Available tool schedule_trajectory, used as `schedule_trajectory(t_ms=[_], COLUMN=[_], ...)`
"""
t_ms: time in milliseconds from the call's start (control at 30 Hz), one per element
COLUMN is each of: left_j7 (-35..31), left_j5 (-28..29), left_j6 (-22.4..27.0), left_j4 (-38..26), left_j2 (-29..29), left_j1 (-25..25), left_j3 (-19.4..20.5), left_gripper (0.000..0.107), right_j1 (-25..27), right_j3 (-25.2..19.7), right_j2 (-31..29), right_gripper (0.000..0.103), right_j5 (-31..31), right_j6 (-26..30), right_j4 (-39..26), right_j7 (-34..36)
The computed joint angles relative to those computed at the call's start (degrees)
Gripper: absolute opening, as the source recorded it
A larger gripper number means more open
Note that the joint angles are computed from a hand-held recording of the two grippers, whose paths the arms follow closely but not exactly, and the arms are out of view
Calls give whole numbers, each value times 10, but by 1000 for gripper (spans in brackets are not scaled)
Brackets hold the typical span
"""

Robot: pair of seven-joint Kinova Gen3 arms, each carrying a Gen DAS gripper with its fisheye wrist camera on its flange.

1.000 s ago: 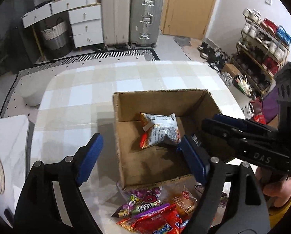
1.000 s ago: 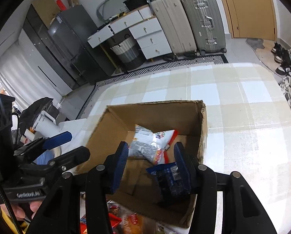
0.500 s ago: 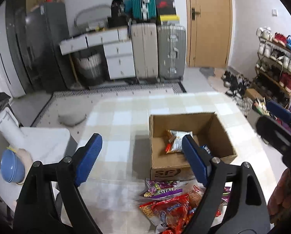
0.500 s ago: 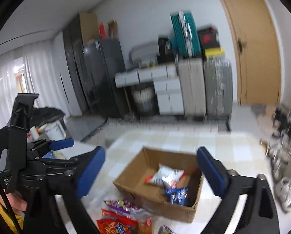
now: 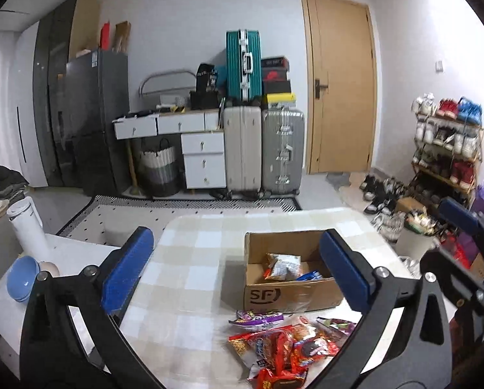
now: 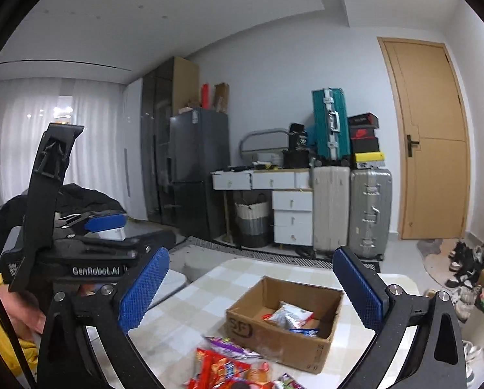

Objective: Organize snacks
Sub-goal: 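Withdraw both tools from the box back toward the snack pile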

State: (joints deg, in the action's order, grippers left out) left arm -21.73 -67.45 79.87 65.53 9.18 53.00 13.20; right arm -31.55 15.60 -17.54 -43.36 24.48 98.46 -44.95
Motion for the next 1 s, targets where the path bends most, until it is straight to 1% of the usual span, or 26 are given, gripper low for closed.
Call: schedule_trajectory(t_ms=[33, 67, 100, 133, 167, 233, 300, 333, 367, 400, 433, 467, 500, 533, 600, 733, 800, 867, 900, 1000], left_j7=[19, 30, 42, 51, 55, 75, 91, 99, 108, 120, 136, 145, 157, 160, 173, 177, 176, 177, 183, 172], left_j5=[-12, -21, -31, -37, -38, -39, -30, -26, -27, -28, -28, -25, -17, -7, 32, 94, 125, 136, 133, 136], left_j6=[6, 12, 21, 28, 27, 25, 2, -11, -15, -12, -7, -12, -14, -25, -62, -119, -153, -174, -181, -203], left_j4=[16, 25, 37, 47, 56, 85, 118, 141, 155, 166, 183, 195, 210, 218, 244, 279, 295, 305, 311, 314], left_j2=[-9, -13, -19, -22, -28, -42, -58, -67, -71, -71, -72, -73, -73, -74, -80, -83, -84, -80, -77, -69], left_j1=[12, 16, 22, 26, 24, 22, 9, -2, -2, -7, -8, -19, -20, -28, -49, -87, -108, -121, -124, -132], left_j3=[3, 8, 14, 22, 27, 41, 53, 66, 69, 76, 82, 90, 90, 89, 85, 74, 67, 64, 64, 60], left_gripper=[103, 103, 103, 103, 103, 103, 103, 103, 103, 103, 103, 103, 103, 103, 103, 102, 102, 102, 102, 102], right_j1=[9, 11, 3, -15, -26, -22, -19, -17, -15, -23, -32, -38, -39, -37, -33, -24, -29, -50, -51, -54], right_j3=[-12, -15, -7, 11, 19, 10, 3, -3, -9, -4, 2, 9, 11, 8, 6, 1, 8, 26, 26, 26], right_j2=[-7, -13, -21, -28, -38, -47, -57, -62, -70, -75, -78, -80, -80, -77, -75, -66, -59, -58, -56, -49], right_gripper=[103, 103, 103, 103, 103, 103, 103, 103, 103, 103, 103, 103, 103, 103, 103, 103, 103, 103, 103, 103], right_j5=[4, 9, 4, -6, -15, -8, 12, 22, 29, 37, 42, 48, 56, 65, 83, 115, 120, 116, 117, 121], right_j6=[-5, -4, 5, 11, 8, -3, -12, -24, -38, -42, -42, -38, -36, -37, -41, -38, -33, -34, -38, -51], right_j4=[8, 13, 19, 25, 37, 51, 66, 76, 91, 99, 105, 110, 117, 120, 136, 157, 162, 171, 174, 183], right_j7=[-8, -21, -24, -18, -19, -34, -47, -55, -59, -64, -67, -73, -81, -91, -110, -143, -150, -141, -141, -141])
